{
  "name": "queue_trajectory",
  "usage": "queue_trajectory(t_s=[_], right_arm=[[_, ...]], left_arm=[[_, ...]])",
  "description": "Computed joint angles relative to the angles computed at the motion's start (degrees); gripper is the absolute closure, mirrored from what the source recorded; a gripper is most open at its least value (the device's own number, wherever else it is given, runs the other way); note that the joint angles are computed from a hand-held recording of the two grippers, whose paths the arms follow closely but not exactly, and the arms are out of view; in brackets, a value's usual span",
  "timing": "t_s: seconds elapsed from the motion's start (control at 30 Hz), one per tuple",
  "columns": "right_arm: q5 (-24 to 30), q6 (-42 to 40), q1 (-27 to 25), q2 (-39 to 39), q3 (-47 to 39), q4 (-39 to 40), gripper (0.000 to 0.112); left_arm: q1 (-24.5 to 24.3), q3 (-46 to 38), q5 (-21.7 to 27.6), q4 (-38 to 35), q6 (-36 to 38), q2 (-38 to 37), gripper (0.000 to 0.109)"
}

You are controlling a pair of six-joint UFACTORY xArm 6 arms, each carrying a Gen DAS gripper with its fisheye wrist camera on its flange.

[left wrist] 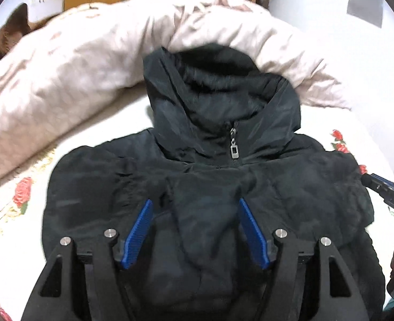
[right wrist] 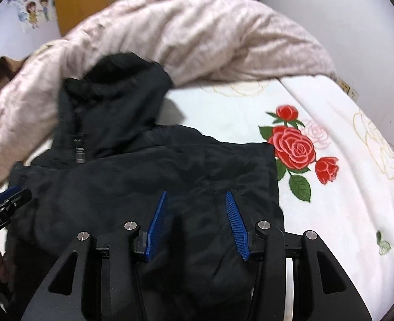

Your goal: Fold large clothes

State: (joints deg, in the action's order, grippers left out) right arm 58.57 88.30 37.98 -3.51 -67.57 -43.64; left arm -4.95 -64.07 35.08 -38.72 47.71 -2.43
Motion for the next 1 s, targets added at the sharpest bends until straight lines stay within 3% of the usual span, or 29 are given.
queue_trajectory(t_s=[0.13, 0.23, 0.33, 0.47, 0.73, 1.0], right_arm=[[-2.13, -0.45, 1.37, 2.61, -0.48, 2.32, 0.066], [-4.97, -3.27, -0.42, 5.85, -0.26, 6.65, 0.066], [-4.16, -3.89, -0.40, 6.71, -1.01, 6.46, 0.066], [-1.06, -3.93, 1.02, 5.20, -2.04, 7.16, 0.066], [8.31, 2.70, 10.83, 3.03, -7.10, 3.71, 0.066], [15.79, 8.06, 21.36, 6.40, -16.18, 3.43, 0.066]], left_arm=[[0.48, 1.50, -1.33, 6.41, -4.60, 1.34, 0.042], [0.30, 1.10, -0.91, 6.78, -5.95, 3.34, 0.042], [-0.60, 1.58, -2.47, 8.61, -7.16, 3.33, 0.042], [0.05, 0.95, 0.18, 10.33, -9.97, 1.85, 0.043], [4.31, 7.78, 6.55, 9.27, -8.83, -13.51, 0.043], [11.43, 14.74, 19.67, 6.14, -5.82, -30.32, 0.043]])
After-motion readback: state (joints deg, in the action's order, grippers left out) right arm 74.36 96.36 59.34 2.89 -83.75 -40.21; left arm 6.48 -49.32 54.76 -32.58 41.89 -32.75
